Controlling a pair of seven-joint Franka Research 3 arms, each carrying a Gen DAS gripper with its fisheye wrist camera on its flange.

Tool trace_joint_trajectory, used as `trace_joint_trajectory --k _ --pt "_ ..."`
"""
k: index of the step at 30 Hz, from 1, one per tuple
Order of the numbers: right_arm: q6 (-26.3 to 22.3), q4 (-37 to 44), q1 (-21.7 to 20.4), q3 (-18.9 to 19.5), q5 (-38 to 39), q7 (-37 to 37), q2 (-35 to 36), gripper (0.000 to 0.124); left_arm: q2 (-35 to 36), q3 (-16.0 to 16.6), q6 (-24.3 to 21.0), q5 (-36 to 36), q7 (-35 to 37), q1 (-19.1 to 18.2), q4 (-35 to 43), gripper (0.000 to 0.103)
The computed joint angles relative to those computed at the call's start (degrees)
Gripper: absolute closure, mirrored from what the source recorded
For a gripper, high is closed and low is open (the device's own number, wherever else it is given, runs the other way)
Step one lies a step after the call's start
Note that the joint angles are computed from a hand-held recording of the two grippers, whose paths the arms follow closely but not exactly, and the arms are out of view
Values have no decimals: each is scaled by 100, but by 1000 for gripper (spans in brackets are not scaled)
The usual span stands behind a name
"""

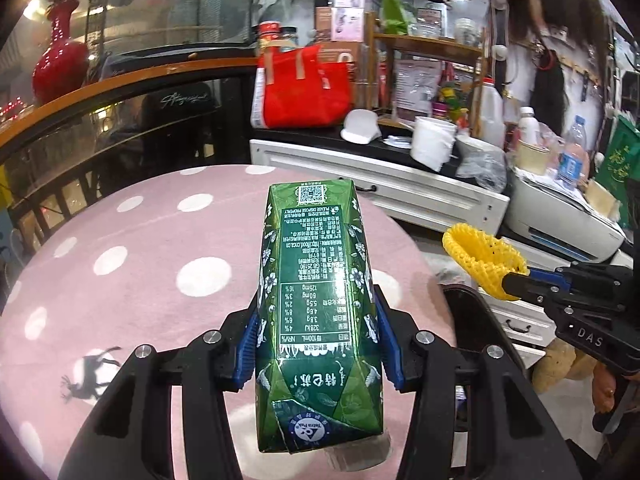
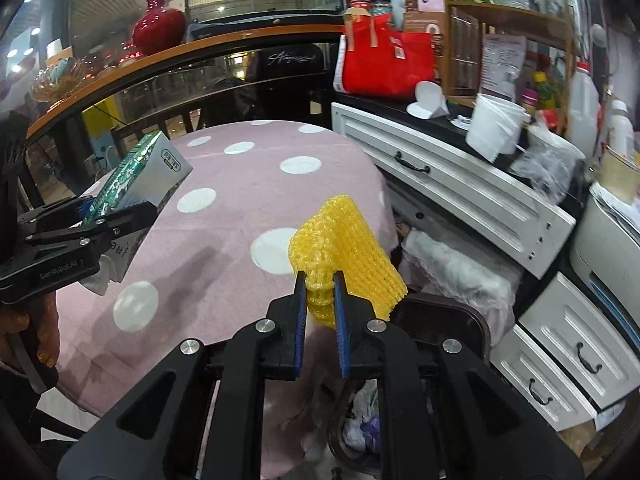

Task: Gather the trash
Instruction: 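Carry the yellow net over the bin and open the right gripper while the left gripper carries the carton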

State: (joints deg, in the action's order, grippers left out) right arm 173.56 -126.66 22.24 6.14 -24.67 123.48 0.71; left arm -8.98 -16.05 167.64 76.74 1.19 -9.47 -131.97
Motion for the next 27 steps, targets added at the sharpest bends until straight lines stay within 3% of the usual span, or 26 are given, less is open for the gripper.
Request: trace_joint_trajectory --k 12,27 --pt "-392 -705 -545 98 285 118 -315 110 329 -68 141 -135 120 -309 212 54" --pt "-1007 -280 -282 -315 1982 -917 796 110 680 26 194 -455 452 -589 384 54"
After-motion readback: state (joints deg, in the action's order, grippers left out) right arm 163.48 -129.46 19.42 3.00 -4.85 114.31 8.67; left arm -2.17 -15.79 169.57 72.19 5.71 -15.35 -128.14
